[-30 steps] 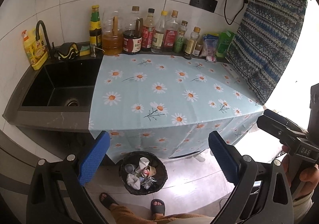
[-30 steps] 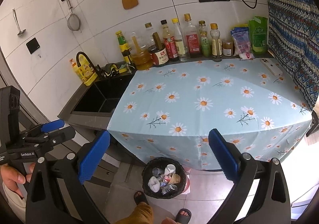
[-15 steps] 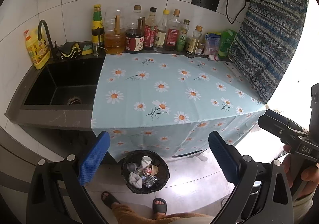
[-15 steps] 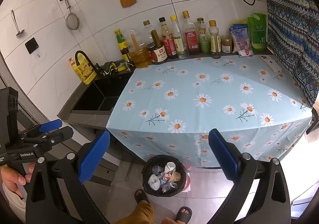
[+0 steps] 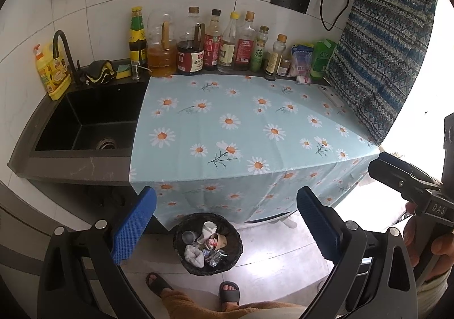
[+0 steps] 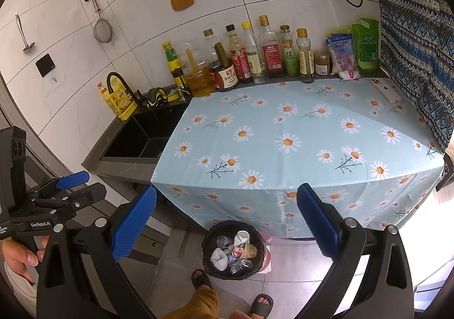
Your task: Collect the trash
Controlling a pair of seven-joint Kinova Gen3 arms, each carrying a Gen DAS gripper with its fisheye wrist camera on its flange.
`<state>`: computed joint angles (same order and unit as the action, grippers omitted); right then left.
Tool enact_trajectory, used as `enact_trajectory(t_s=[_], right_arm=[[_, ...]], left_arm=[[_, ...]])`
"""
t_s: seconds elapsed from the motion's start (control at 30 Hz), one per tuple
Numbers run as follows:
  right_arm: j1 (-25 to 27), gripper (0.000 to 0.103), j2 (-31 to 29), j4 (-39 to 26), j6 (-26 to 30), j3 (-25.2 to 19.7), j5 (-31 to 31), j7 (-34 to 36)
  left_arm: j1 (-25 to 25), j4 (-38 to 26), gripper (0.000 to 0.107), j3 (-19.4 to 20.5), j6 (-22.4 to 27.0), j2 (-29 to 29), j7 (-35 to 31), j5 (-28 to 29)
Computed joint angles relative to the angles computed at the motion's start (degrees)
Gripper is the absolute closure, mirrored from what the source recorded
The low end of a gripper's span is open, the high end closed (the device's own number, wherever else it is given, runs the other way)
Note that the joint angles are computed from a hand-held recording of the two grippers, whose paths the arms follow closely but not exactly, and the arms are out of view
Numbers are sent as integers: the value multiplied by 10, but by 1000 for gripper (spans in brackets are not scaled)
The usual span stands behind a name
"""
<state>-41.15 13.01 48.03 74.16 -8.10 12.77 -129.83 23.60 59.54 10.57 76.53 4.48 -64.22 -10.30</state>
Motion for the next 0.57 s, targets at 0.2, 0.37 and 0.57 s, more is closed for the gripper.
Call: enact_trajectory(t_s=[0.2,0.37,0.57], right_arm=[[0,5,2,-5,5,0,-1,3],[0,5,4,-10,9,0,-4,6],[-3,5,5,-14,11,1,-4,8]], left_arm=[[-2,4,11,-1,-4,-2,0,3],[-1,4,11,0,-2,0,4,0],[-4,8,11,0,-8,-4,-2,6]])
